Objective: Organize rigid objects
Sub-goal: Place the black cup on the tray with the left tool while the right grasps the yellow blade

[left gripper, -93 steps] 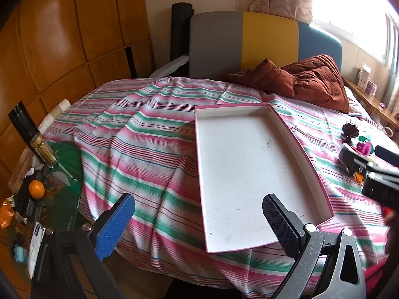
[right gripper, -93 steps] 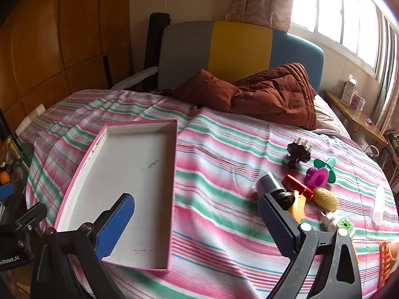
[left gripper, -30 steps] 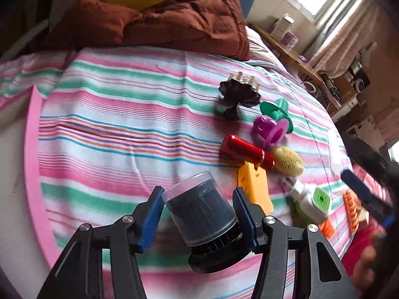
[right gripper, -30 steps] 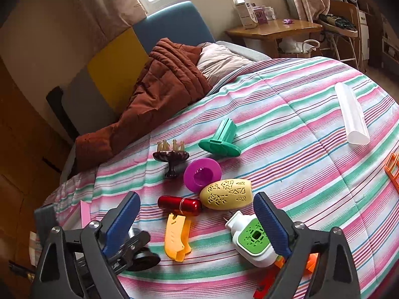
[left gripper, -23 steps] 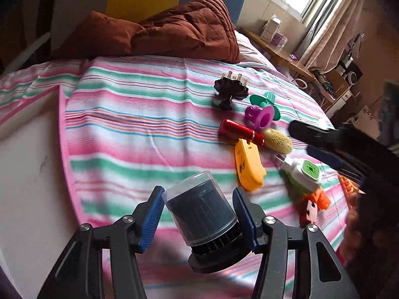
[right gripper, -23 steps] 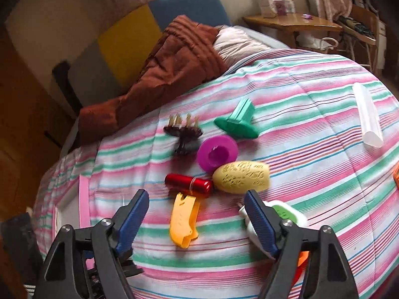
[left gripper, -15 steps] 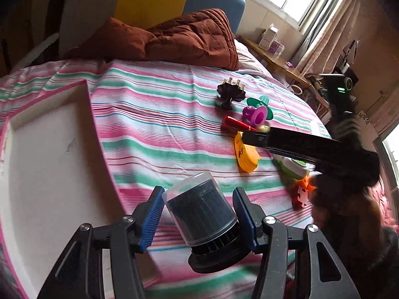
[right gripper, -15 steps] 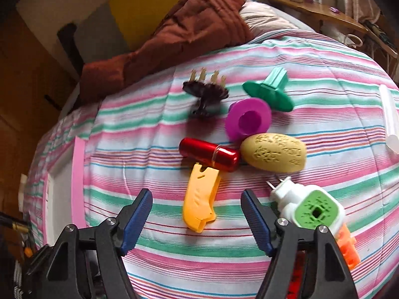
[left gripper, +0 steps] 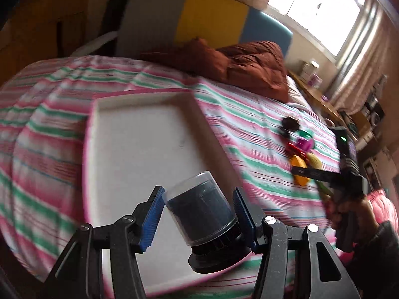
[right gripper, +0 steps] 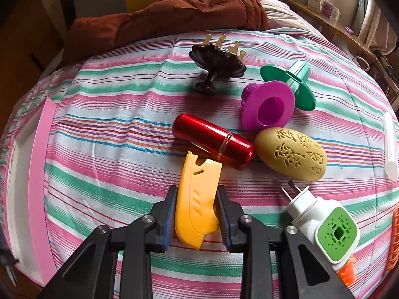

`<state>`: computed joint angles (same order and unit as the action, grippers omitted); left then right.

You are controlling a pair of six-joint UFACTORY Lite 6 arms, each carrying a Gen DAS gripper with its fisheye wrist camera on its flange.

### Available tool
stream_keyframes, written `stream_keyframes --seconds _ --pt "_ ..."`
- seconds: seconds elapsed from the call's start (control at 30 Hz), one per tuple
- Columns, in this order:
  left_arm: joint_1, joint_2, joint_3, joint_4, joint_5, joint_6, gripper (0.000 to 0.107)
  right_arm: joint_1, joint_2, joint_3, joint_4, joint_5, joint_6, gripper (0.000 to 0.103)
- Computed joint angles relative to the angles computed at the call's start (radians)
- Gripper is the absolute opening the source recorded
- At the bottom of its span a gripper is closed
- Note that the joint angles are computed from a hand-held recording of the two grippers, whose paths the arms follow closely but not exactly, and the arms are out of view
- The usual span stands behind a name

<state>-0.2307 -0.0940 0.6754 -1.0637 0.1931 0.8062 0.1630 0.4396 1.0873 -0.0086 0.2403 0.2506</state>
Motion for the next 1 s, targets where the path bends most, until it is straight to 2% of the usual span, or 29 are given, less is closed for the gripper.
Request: stream_keyframes --seconds 0.2,0.47,0.6,0.77,0.87,1.0 --pt "0.196 0.043 0.039 -0.097 0.061 0.158 0.057 0.016 -0.011 -0.017 -0.158 -0.009 0.115 0.03" --pt "0.223 0.271 0.253 -0.111 0.026 0.211 0.057 0.05 -0.016 -0.031 -0.399 -0.013 0.327 0.03" --pt "0.215 0.415 0.409 0.055 -0.001 0.053 0.057 0.06 -0.016 -0.035 -0.491 -0.01 0.404 0.03" --pt "0.193 0.588 0.608 0.402 -0.015 -0.266 0.057 0.045 -0.024 -0.041 -0.483 -0.012 0.375 0.03" --pt "0.177 0.684 0.723 0.697 -0.015 -0.545 0.056 0.051 -0.01 -0.03 -0.512 -0.01 0.401 0.03" --pt "0.17 0.768 0.832 0.929 0.008 -0.763 0.055 0.066 0.033 0.017 -0.533 -0.003 0.43 0.03"
